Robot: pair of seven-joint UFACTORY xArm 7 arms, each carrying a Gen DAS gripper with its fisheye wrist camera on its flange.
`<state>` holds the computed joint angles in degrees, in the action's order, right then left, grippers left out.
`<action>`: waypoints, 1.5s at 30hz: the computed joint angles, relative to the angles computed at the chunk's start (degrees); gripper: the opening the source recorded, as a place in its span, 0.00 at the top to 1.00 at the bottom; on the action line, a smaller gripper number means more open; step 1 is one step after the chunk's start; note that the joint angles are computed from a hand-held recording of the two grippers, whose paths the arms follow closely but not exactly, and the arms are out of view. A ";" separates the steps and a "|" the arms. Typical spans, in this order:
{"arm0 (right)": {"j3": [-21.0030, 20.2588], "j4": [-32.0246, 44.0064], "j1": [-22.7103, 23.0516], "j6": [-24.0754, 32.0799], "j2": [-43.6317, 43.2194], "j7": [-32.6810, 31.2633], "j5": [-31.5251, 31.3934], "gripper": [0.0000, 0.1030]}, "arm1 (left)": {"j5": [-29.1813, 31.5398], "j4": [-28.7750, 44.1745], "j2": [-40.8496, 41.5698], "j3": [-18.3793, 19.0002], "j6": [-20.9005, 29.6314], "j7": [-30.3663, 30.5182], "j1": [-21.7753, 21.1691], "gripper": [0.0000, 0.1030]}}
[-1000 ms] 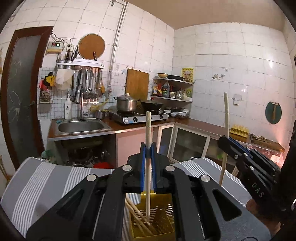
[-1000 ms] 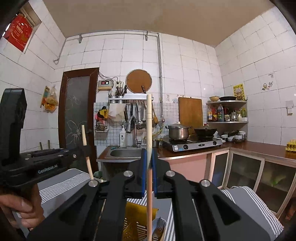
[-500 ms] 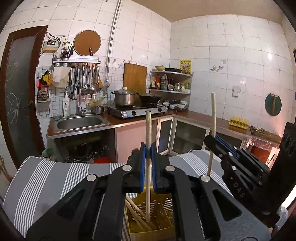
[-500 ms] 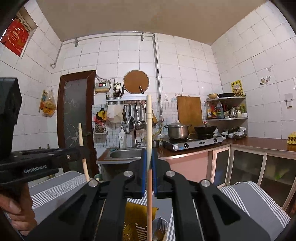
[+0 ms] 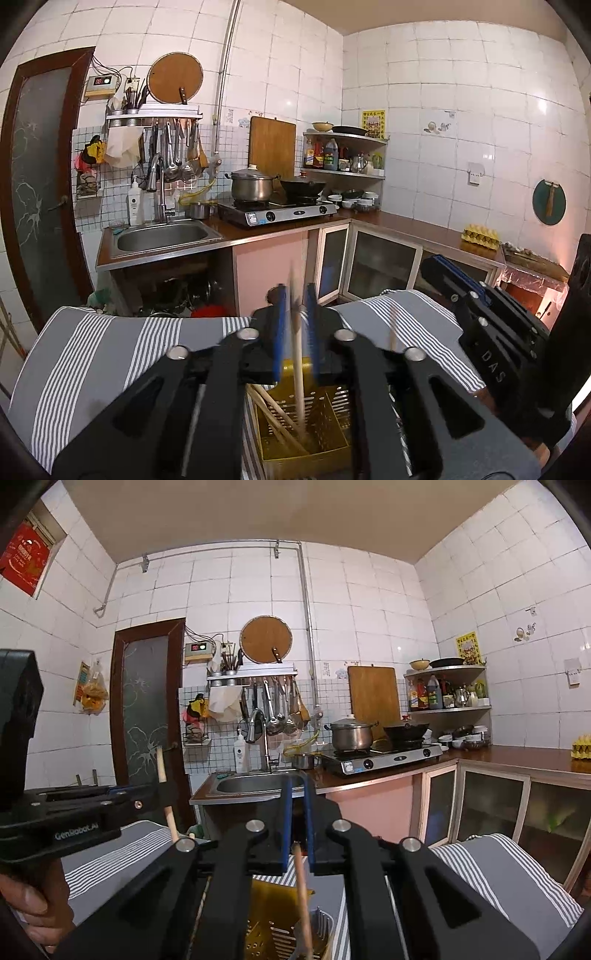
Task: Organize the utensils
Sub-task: 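Lower both chopsticks into the yellow holder, then open both tools to release the chopsticks and withdraw from the holder, then grasp the metal spoon with the left tool while the right tool grasps a chopstick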
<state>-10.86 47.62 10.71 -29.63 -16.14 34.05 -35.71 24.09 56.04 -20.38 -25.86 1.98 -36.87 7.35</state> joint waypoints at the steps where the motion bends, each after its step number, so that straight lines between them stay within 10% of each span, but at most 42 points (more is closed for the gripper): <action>1: 0.12 -0.23 -0.26 -0.07 -0.31 -0.18 0.31 0.93 | 0.00 -0.01 -0.09 -0.02 -0.03 -0.15 0.10 0.78; 14: -8.14 0.63 7.57 5.85 -4.74 2.33 -4.91 0.93 | -0.93 -0.61 -1.54 0.77 0.38 0.23 -0.47 0.71; 22: -20.20 2.52 23.75 16.45 -10.03 -0.49 -7.31 0.85 | -3.12 -0.95 -3.97 1.97 2.37 0.45 -2.06 0.63; 24: -19.73 1.45 23.60 18.13 -11.66 -2.24 -6.63 0.68 | -3.01 -1.27 -4.97 1.72 3.86 0.67 -2.38 0.63; 28: -15.52 -2.01 17.58 19.63 -14.61 -4.44 -4.94 0.68 | -2.69 -3.88 -8.53 1.23 5.73 0.19 -2.86 0.63; 45: -24.50 -20.28 16.75 46.07 -41.66 -29.25 1.52 0.65 | -9.68 -21.13 -18.19 -0.84 13.53 -5.63 -14.95 0.52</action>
